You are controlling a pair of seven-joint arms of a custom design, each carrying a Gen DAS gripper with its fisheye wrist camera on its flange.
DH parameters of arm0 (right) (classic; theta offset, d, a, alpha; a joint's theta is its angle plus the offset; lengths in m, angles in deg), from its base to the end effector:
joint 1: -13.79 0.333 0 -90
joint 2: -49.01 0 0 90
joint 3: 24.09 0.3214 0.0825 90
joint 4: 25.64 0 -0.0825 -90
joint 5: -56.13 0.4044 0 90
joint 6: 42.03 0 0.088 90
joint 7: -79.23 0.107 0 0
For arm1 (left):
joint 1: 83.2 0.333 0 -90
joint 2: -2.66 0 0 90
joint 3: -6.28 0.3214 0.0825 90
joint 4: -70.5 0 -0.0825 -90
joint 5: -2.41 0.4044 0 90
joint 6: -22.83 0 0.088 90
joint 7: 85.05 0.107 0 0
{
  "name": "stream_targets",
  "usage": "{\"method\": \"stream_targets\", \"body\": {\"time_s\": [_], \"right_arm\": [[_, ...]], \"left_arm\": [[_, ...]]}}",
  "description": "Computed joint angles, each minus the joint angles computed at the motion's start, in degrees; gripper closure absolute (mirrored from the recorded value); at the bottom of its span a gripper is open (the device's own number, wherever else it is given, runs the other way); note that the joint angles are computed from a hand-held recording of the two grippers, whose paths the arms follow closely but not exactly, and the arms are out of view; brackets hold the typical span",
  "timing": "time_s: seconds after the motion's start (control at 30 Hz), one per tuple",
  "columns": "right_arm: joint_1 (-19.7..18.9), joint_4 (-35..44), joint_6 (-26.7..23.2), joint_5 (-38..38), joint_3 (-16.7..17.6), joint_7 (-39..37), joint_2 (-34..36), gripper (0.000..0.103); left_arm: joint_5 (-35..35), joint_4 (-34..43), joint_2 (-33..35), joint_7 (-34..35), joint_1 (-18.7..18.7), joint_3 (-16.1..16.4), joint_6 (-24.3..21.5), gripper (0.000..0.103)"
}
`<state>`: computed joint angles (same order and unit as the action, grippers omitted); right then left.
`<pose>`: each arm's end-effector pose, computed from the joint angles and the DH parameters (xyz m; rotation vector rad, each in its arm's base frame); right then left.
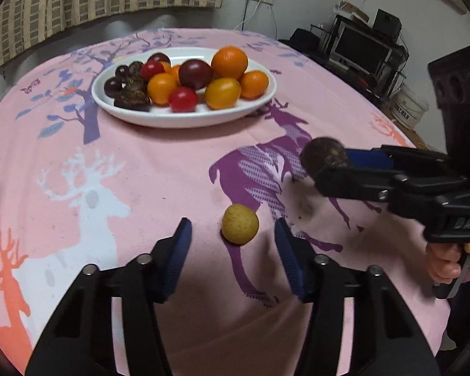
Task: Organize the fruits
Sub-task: 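Grasp the last dark brown fruit with the right tool while the left tool grasps the yellow-green fruit, then lower both fruits onto the white plate and open both tools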
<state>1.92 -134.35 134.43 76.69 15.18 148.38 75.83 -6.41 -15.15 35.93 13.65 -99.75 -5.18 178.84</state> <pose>0.6484 0.2439 0.3803 -1.8537 1.3490 -0.2380 0.6998 -0.3286 0.4065 -1.4750 2.3549 -0.9365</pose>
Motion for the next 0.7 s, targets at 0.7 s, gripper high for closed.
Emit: {"method": "stream_targets", "body": {"time_s": [0.7], "right_arm": [[-1.70,-1.72,2.45,-3.42,1.19,3.35,-0.58,0.059]], "left_arm": [[2.82,1.05,0.07,-2.06,-1.10,1.36,-0.17,0.078]]}}
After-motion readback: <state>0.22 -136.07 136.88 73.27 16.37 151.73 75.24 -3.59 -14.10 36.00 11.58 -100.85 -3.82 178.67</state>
